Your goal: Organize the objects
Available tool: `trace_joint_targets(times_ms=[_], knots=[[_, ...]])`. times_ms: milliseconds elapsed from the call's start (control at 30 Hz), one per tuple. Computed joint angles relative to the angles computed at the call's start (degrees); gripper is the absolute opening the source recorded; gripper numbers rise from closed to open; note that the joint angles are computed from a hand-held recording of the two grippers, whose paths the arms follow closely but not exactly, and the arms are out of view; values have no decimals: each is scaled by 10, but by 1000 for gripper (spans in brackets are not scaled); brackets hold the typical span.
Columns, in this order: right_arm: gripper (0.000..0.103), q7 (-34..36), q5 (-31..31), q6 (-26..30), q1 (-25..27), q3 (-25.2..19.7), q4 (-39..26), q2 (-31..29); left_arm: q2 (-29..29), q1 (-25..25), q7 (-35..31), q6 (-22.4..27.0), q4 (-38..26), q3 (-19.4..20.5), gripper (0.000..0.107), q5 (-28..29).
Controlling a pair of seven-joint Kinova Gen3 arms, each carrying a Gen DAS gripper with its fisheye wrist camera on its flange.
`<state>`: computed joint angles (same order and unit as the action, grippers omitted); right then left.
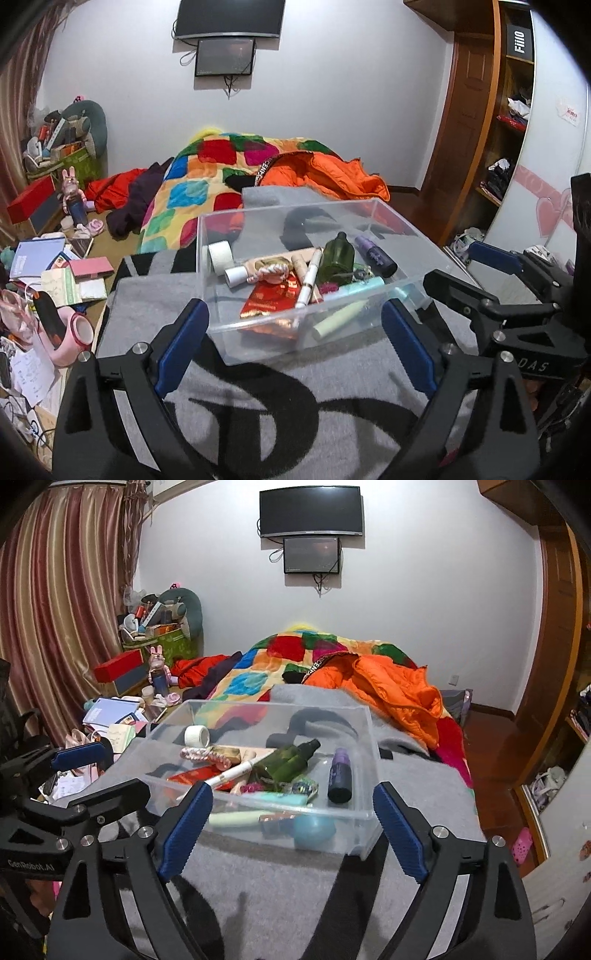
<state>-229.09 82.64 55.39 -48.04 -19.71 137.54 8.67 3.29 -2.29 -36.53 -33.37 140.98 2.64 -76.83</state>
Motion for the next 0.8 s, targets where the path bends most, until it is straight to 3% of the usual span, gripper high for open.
trace_joint_targets(times_ms=[267, 800], knots=[[89, -53, -15, 11, -22, -14, 19, 0, -6, -6, -40, -3, 27, -8, 96, 20], [89, -79, -37, 40, -62, -26, 31, 3, -20, 0, -52, 2, 47, -11, 96, 28]])
